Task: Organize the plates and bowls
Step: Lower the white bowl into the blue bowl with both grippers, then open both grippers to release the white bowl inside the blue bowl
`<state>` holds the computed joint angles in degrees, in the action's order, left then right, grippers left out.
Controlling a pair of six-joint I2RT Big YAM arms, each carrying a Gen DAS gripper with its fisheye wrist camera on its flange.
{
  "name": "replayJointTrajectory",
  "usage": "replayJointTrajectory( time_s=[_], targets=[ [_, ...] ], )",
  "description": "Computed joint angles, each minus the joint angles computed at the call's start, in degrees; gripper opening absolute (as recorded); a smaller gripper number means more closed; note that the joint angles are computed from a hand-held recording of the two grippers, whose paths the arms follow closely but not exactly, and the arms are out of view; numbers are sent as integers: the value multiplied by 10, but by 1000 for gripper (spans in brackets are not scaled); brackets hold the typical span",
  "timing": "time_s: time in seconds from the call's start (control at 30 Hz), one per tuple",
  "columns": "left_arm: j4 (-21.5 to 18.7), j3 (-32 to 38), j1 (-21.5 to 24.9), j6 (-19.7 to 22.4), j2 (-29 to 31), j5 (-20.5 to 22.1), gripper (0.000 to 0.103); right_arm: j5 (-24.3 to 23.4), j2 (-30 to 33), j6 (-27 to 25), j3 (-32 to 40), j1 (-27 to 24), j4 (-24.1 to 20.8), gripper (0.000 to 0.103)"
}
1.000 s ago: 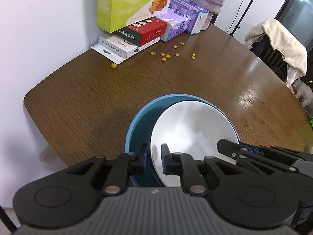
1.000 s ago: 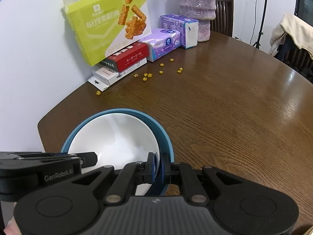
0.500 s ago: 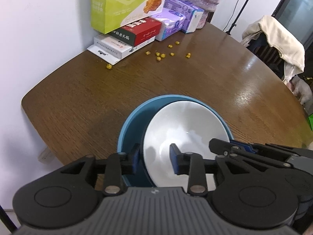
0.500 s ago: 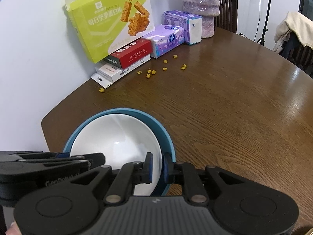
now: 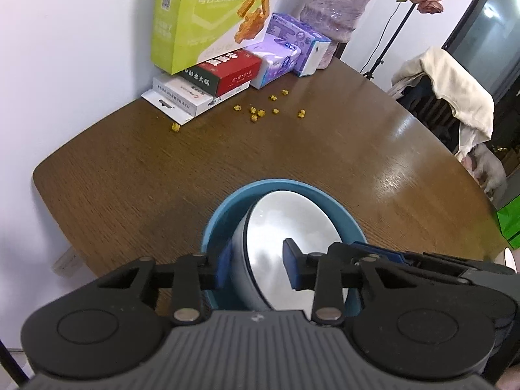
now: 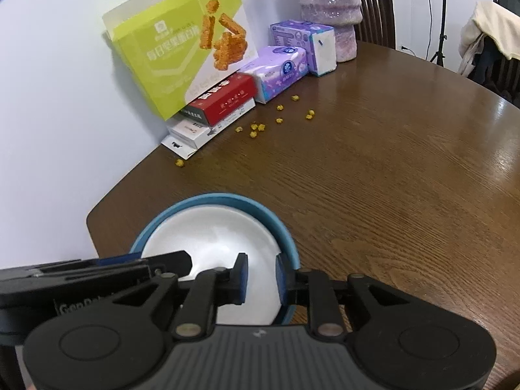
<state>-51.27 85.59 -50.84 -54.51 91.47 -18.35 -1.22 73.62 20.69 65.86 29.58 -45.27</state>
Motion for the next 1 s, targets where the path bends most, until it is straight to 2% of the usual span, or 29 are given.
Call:
replayJointTrajectory(
  time_s=[0.1, 0.3, 0.37, 0.47, 0.53, 0.67, 0.8, 0.83, 0.93, 1.0],
  targets=[
    [-19, 9, -1, -8, 6, -8, 34, 10, -1, -5, 1, 7, -2, 17],
    [-17, 0, 2, -9, 0, -8, 35, 11, -6, -7, -4, 6, 1, 18],
    [-16, -1, -1, -5, -4, -11, 38, 10, -10, -7, -8, 3, 7, 18],
    [3, -10, -8, 6, -17, -24, 52, 5, -24, -7, -18, -1, 19, 18],
    [11, -12, -15, 12, -25, -42, 67, 6, -37, -9, -27, -2, 30, 28],
    [33, -22, -36, 30, -41, -97, 84, 26, -80, -14, -57, -6, 60, 43],
    [79, -43, -61, 54, -59, -153, 103, 42, -131, -14, -96, -20, 93, 75],
    [95, -49, -69, 61, -62, -170, 103, 49, -145, -16, -108, -24, 102, 85],
    [140, -66, -91, 82, -68, -209, 103, 73, -196, -24, -152, -32, 137, 93],
    [167, -75, -105, 93, -69, -225, 103, 97, -238, -28, -185, -34, 157, 94]
  ],
)
